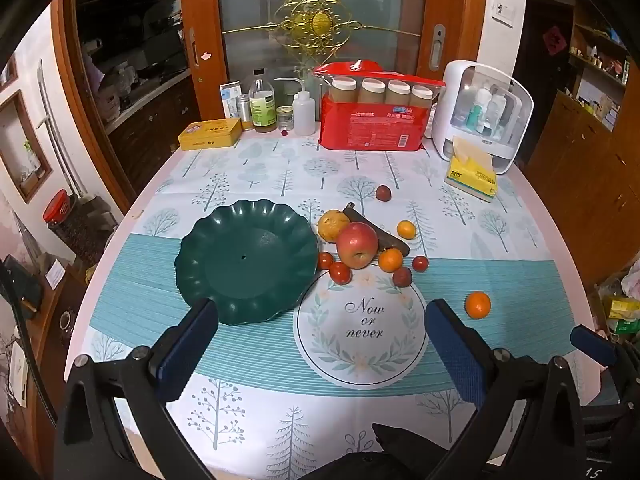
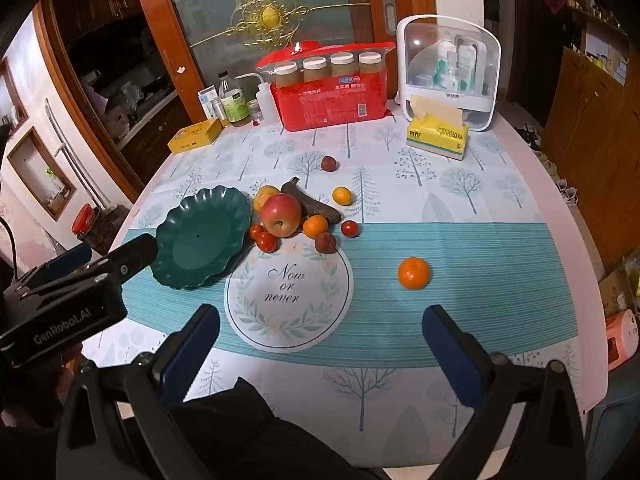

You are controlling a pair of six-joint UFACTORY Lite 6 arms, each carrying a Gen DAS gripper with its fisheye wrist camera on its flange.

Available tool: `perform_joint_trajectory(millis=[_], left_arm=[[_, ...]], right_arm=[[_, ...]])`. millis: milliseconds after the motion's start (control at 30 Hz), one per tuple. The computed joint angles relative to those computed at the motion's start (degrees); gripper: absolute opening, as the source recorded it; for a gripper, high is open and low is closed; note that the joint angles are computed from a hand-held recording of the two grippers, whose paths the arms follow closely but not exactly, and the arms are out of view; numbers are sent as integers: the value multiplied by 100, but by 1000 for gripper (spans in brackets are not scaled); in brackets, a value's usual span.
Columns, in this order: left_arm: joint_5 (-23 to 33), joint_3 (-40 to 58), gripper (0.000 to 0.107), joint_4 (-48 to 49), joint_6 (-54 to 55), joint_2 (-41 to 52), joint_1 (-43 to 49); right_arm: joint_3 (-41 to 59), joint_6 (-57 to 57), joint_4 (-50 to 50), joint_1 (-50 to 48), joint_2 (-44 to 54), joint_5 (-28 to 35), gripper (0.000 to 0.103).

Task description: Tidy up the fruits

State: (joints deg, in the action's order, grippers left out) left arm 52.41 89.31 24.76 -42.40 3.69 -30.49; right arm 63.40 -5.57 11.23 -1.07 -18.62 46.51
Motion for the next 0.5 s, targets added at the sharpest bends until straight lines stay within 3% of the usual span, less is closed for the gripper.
perform_joint_trajectory(millis=[400, 500], left_arm=[[-206, -280, 102, -46, 97, -121, 94], [-46, 90, 102, -74, 153, 56, 40]], right_arm=[[132, -93, 75, -61, 92, 52, 102], [204, -323, 242, -187, 215, -2, 102]])
